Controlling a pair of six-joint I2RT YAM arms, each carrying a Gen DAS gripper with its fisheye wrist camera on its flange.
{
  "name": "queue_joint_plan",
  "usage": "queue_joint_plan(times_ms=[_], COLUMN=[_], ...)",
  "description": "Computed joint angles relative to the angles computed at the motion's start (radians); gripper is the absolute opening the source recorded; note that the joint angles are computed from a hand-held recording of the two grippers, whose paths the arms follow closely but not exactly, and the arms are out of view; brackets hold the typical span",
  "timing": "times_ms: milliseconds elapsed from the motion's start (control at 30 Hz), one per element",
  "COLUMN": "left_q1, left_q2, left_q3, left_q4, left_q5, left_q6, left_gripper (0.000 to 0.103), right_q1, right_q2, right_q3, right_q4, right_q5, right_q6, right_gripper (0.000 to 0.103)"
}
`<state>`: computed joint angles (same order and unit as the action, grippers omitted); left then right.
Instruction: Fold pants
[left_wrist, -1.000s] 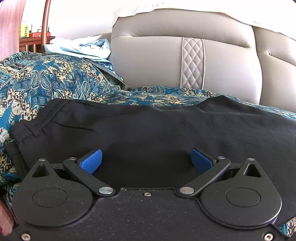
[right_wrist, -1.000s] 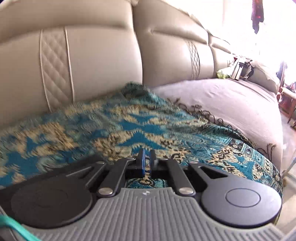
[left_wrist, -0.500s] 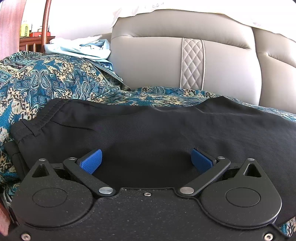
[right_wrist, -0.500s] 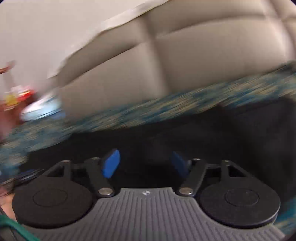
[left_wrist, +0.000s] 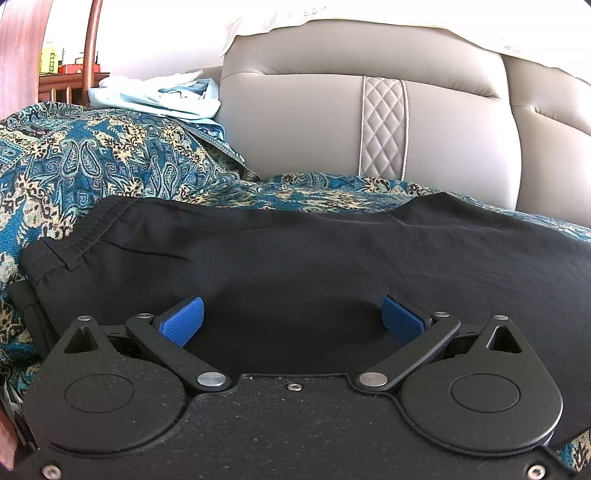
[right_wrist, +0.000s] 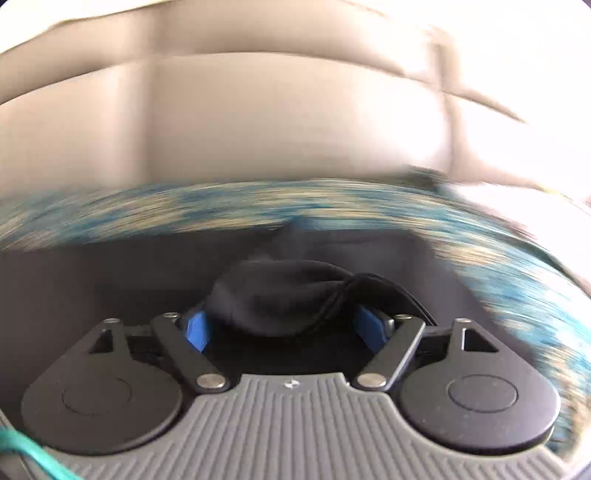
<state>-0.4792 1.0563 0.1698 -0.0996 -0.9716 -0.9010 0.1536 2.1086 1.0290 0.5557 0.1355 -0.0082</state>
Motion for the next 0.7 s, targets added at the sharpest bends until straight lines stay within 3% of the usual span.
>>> queue_joint_plan(times_ms=[100,200,367,567,700], left_q1=[0.000,-0.010,-0.018,-0.015,-0.015], left_q2=[0.001,0.016,0.027,0.026,0.032], left_q3=[-0.001,0.012,0.015,0.014,0.015], left_q4=[0.001,-0.016,-0.019,-0.013,-0.008], left_q5=[0.000,-0.012,-0.017,-0.015,-0.015], left_q6=[0.000,-0.021,-0.034,-0.030,-0.031], left_gripper=[0.103,0.103,0.103,0.103,0.103], right_q1=[-0.067,-0.113,-0.193,-0.305,-0.341], right_q2=[0.068,0.068,-0.045,-0.170,-0.203], right_q3=[0.102,0.091,-0.071,-0.186,-0.255], right_q4=[-0.033,-0.009,0.085,-0.013,-0.029], right_q5=[0.192,0.250,0.112,-0.197,-0.290], right_q6=[0.106,0.170,0.231,0.508,0.567], right_gripper=[0.084,0.084,0.088,0.089,0.089])
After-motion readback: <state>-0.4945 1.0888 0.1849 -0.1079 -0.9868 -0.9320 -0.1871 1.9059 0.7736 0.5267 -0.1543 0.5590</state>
